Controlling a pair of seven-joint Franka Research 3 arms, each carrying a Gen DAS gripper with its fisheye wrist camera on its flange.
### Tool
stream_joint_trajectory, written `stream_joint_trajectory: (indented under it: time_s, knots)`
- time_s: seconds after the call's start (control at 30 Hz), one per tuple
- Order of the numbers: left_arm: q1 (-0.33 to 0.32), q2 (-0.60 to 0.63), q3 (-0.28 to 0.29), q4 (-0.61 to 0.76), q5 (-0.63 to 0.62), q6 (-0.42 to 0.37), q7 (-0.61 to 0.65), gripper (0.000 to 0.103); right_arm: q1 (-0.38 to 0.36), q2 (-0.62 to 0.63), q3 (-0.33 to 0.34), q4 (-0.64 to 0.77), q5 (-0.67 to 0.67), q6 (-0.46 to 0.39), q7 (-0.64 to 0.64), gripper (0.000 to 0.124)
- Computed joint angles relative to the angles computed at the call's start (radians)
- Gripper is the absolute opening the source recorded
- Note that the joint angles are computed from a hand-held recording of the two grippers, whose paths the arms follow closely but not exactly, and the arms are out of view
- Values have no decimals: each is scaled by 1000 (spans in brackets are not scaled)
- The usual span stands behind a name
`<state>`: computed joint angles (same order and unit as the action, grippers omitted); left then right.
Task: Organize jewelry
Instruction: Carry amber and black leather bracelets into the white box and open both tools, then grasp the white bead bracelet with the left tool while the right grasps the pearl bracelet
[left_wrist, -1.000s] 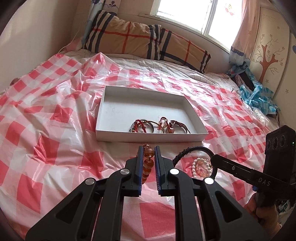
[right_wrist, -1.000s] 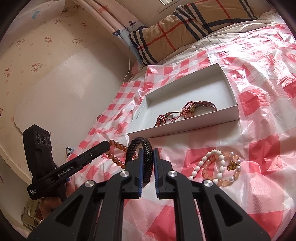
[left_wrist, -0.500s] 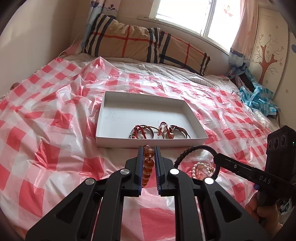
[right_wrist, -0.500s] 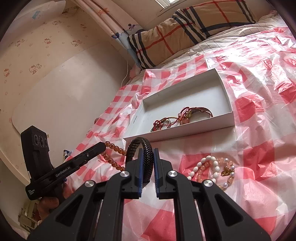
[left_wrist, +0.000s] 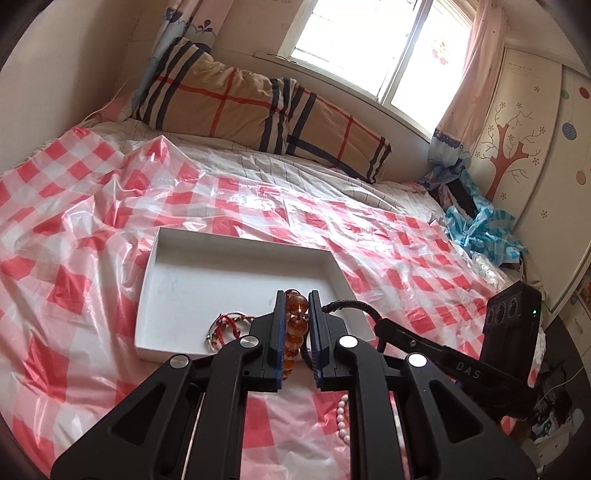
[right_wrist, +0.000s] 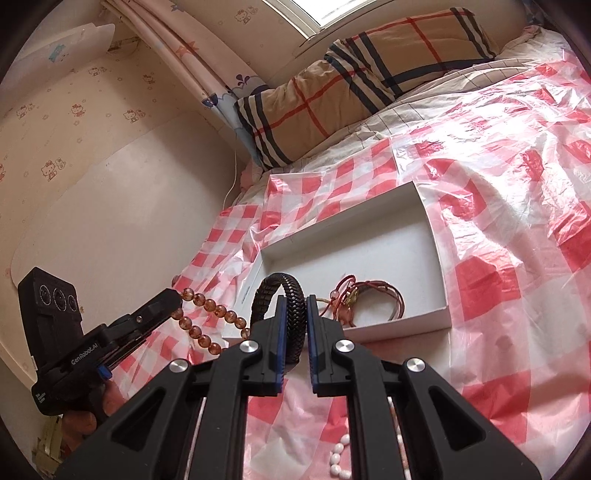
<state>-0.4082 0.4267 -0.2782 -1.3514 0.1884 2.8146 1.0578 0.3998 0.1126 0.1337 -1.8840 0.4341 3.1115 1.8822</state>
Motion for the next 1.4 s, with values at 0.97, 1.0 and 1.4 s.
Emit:
stream_joint_trajectory:
  time_s: [0.97,1.0,1.4]
  knots:
    - [-123,235,-46,308,-94,-537,316,23,103,-157,-167,-154,-721,-436,501,40]
    - [-124,231,-48,304,-102,-551,328,23,95,-156,-152,-153,-724,-445,486,41]
    - [-154,62,67,87,91,-580,70,23,-23,-202,-2,-166,-864,-590,577,46]
